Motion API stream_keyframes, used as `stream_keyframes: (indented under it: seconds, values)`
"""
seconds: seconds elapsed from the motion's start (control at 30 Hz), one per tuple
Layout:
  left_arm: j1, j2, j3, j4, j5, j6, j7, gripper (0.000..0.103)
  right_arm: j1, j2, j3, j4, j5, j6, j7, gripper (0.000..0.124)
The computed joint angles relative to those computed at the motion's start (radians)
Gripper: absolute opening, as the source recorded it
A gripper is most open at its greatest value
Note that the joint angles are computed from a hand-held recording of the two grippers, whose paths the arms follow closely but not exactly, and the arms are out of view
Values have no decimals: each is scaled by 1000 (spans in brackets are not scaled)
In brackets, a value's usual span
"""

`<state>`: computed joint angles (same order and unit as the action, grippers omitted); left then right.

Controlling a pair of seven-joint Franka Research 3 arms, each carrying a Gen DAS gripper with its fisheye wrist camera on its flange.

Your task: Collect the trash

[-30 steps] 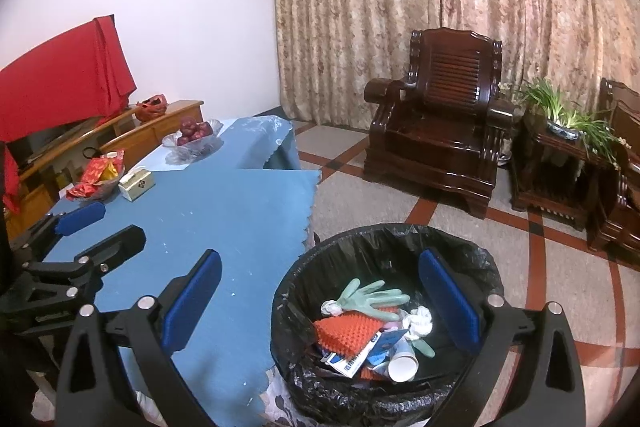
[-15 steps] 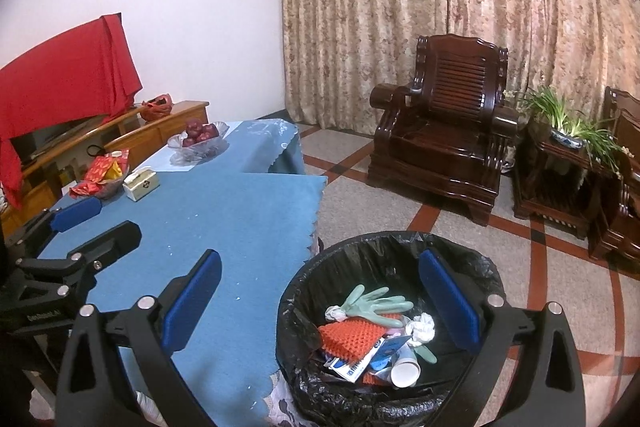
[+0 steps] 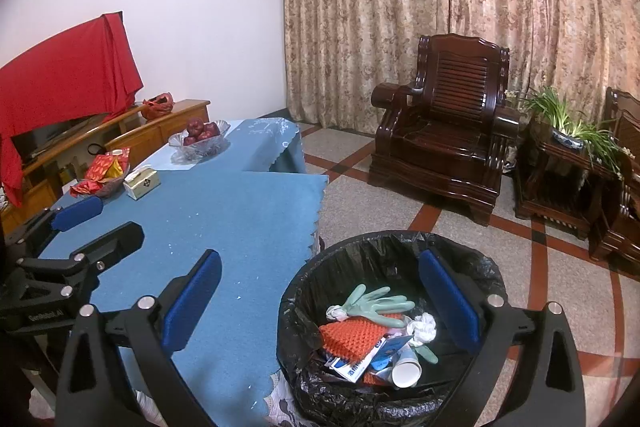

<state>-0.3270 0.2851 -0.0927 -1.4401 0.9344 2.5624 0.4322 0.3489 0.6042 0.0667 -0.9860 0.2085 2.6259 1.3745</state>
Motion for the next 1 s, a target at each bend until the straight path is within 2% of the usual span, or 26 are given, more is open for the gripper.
stream_keyframes:
  seconds: [1.0]
  values:
    - [12, -7, -3, -13, -17, -1, 18, 95, 2, 2, -1, -1, 0, -5, 0, 97]
